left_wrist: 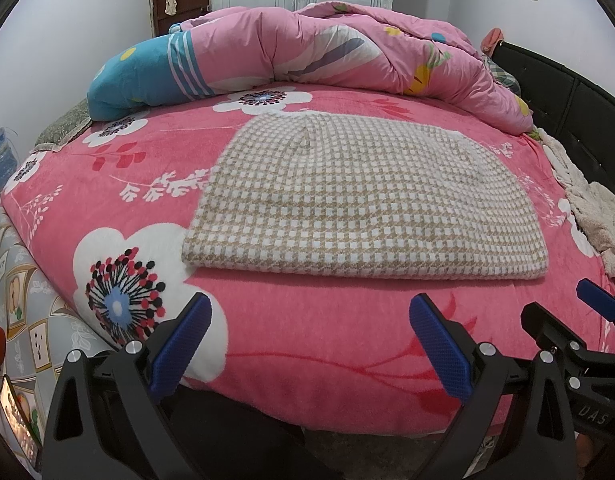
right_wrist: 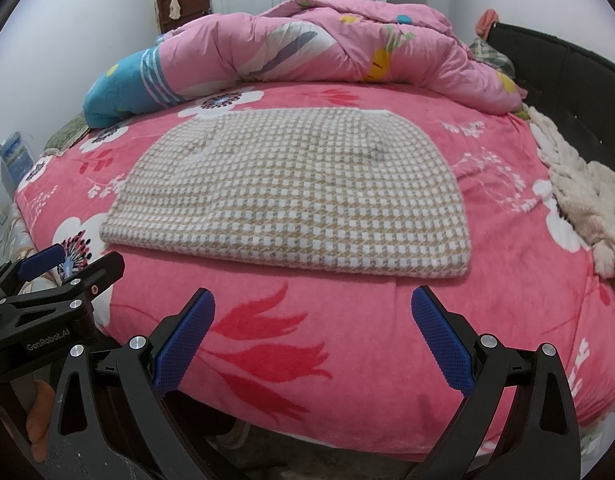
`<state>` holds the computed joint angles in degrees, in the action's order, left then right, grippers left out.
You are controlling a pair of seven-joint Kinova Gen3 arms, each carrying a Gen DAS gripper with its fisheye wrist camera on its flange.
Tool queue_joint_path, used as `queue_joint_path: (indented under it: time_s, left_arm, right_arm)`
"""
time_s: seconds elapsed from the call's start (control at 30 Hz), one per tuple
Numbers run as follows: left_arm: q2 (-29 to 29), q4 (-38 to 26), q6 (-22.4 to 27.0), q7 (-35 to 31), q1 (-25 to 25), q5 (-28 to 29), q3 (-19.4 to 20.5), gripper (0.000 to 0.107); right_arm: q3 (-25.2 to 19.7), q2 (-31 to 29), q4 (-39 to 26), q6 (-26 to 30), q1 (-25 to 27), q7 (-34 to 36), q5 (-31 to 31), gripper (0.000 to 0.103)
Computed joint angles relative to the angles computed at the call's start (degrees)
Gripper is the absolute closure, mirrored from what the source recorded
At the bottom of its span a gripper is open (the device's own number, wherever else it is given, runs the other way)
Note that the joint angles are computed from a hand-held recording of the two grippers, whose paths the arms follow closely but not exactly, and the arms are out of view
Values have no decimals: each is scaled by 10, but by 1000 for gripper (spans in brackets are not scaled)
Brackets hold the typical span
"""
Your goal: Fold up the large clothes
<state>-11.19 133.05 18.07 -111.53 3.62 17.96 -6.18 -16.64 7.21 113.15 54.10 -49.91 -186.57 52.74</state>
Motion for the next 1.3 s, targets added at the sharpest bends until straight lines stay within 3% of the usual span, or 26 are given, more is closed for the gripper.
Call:
queue_joint_path:
  time_s: [1.3]
  left_arm:
    - [-1, 2, -5, 19, -2, -15, 7, 10]
  right_arm:
    - [-1, -1, 6, -5, 0, -6, 2, 8]
